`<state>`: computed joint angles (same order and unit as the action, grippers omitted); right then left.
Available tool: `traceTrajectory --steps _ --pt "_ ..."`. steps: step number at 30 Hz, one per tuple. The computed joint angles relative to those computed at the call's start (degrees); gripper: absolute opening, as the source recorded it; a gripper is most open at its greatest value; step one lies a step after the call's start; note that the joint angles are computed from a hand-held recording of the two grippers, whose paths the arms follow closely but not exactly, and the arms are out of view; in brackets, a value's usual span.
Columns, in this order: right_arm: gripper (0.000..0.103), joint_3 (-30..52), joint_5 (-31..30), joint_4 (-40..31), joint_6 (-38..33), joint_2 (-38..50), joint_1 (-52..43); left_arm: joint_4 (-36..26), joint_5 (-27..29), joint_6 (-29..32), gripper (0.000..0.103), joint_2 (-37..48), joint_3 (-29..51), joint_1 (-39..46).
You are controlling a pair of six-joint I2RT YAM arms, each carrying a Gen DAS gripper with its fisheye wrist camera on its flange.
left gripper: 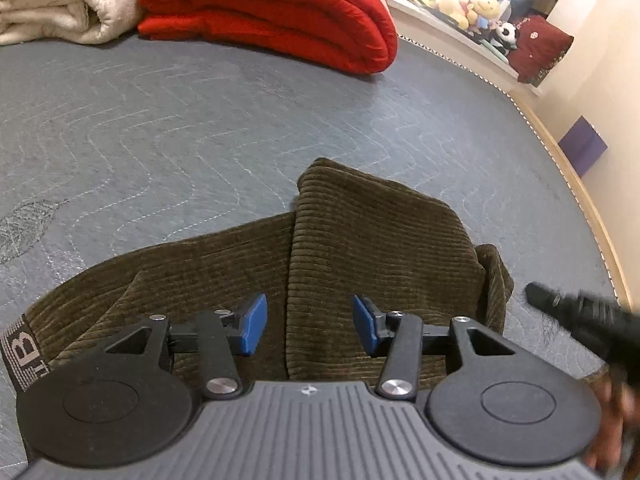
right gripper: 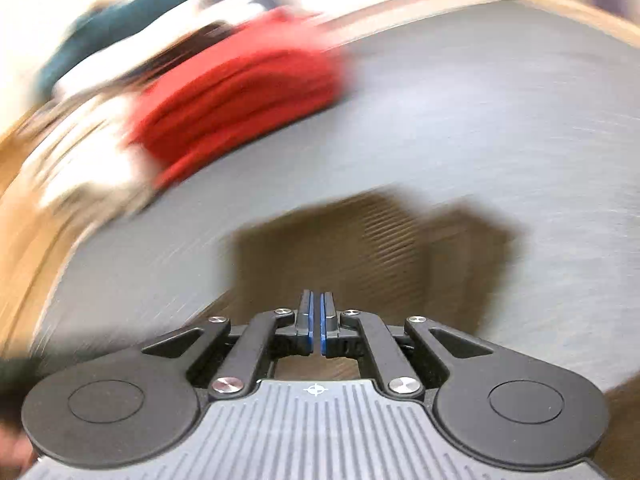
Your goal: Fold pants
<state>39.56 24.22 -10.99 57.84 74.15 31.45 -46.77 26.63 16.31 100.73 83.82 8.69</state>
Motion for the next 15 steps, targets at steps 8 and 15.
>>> traceTrajectory --steps 8,15 --pt "0.047 -18.5 -23.6 28.3 13.8 6.3 -29.2 0.0 0.2 0.0 0.053 -1.0 -1.4 -1.2" --pt "0.013 -23.8 -22.2 46.0 16.7 14.5 -30.0 0.8 -0.1 0.6 0.053 -2.2 -2.8 -1.3"
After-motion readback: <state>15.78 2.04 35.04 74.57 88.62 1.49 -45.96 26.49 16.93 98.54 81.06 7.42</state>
